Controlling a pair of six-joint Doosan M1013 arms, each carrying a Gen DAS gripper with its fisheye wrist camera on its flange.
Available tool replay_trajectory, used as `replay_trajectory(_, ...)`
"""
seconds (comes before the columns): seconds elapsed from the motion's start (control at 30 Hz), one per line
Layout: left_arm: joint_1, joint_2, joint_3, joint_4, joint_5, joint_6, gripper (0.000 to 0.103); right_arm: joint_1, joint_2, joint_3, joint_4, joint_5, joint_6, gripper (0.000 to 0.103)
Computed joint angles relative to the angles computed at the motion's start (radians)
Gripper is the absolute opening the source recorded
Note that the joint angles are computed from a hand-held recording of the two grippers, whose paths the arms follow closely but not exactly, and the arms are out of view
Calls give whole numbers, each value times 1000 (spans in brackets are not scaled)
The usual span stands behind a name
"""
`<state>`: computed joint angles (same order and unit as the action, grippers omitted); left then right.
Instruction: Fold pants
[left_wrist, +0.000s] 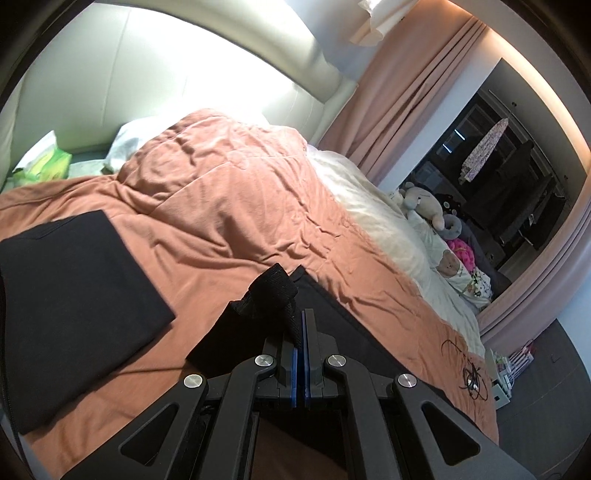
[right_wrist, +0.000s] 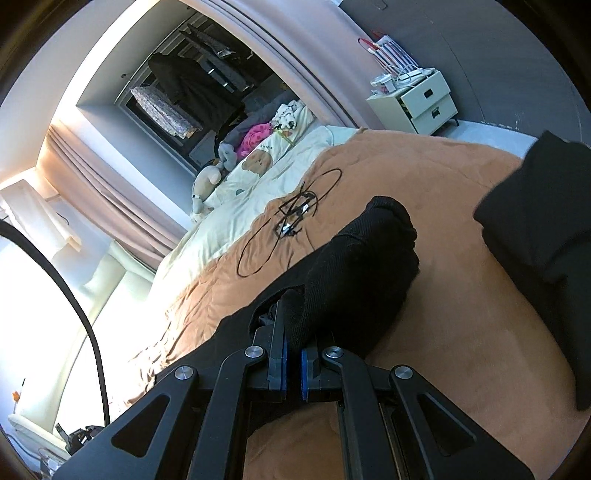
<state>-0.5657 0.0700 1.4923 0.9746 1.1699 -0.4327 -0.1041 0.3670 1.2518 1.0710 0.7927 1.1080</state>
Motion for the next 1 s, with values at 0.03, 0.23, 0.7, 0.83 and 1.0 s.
replay_trajectory(0.03,10,6,-7,-4,-8,11,1,4,6,-13,-9,0,8,1)
replay_trajectory(0.23,77,56,-73,-37,-46,98,2,47,62,-134,-140,-16,134,1)
replay_trajectory(0.7,229,209,-218,-199,-113,302,2,141,245,-465,-445,34,403,1)
replay_trajectory(0.83,261,254,-263,-245,-120,353,2,163,318,-590,-531,77,475,1)
replay_trajectory(1.0,299,320,-327,-312,-110,439,2,182,402,-730,-607,138,542,1)
